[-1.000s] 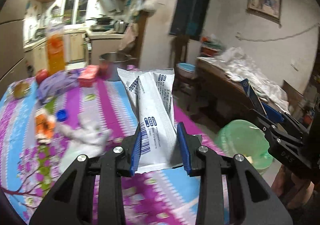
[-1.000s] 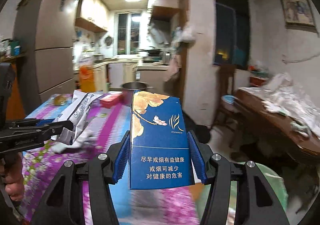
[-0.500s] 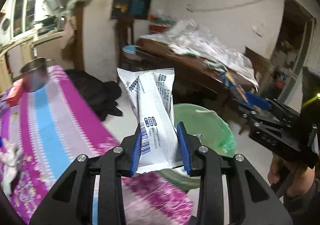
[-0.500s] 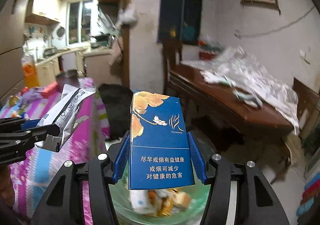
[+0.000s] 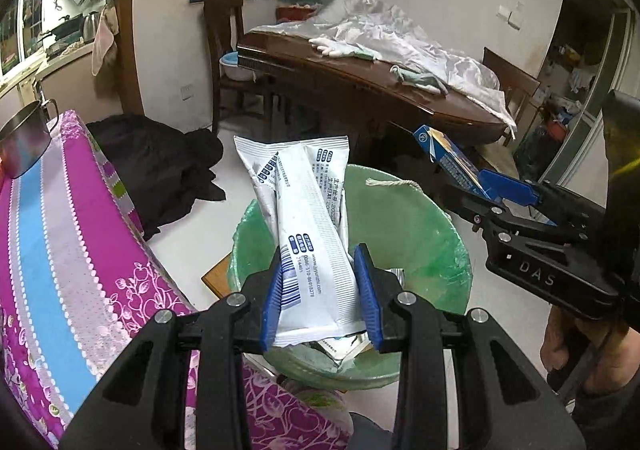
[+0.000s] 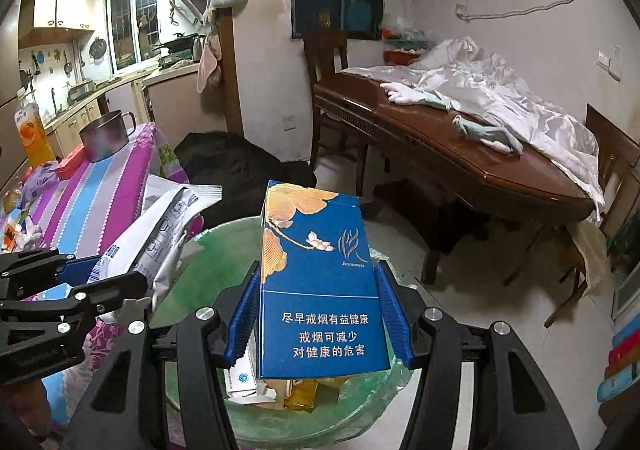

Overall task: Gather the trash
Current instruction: 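Carry wrappers and blue pack to the green bin and open both tools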

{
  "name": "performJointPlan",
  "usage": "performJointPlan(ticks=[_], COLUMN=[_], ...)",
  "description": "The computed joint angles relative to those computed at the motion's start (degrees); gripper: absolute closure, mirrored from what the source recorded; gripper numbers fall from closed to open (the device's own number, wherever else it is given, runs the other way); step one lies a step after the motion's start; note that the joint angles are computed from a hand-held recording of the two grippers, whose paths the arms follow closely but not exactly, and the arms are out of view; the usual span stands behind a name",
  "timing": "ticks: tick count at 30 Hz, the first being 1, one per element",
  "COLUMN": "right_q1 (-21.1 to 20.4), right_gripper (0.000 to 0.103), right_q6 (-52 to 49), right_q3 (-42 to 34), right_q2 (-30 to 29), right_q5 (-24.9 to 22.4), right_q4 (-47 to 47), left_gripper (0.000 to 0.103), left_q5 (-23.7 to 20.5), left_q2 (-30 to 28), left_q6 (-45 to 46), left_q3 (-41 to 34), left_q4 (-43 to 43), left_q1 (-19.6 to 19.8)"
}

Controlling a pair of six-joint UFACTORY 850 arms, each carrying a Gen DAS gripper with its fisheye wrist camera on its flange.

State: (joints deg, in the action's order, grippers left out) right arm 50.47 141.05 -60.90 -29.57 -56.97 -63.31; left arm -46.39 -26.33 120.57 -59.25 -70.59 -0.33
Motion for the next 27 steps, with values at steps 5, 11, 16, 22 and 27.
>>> performJointPlan(ticks=[5,11,16,22,27], right_q1=[-0.2,-0.4,-0.5,-0.6,-0.6], right_gripper=[0.046,0.046,0.046,0.047,0.047], right_q6=[-0.2,-0.3,-0.3,-0.2,0.2], right_q3=[-0.4,-1.1,-1.3,-1.3,-1.2], right_q2=[-0.5,-1.3,-1.6,-1.6,-1.8], right_q5=[0.5,0.8,1.0,1.1,1.3], right_q4=[0.5,0.7,0.5,0.5,0.4], left_gripper=[0.071,0.071,0.071,0.071,0.070], left_q5=[0.4,0.4,0.5,0.8,1.6], left_q2=[0.2,0.0,-0.1,-0.2,-0.3], left_q6=[0.1,-0.3,-0.1,-0.4,-0.1], left_q3=[0.5,0.2,0.1,0.1,0.2], left_q4=[0.0,0.4,0.2,0.2,0.3], left_q1=[-0.2,0.0,0.1,-0.2,-0.6])
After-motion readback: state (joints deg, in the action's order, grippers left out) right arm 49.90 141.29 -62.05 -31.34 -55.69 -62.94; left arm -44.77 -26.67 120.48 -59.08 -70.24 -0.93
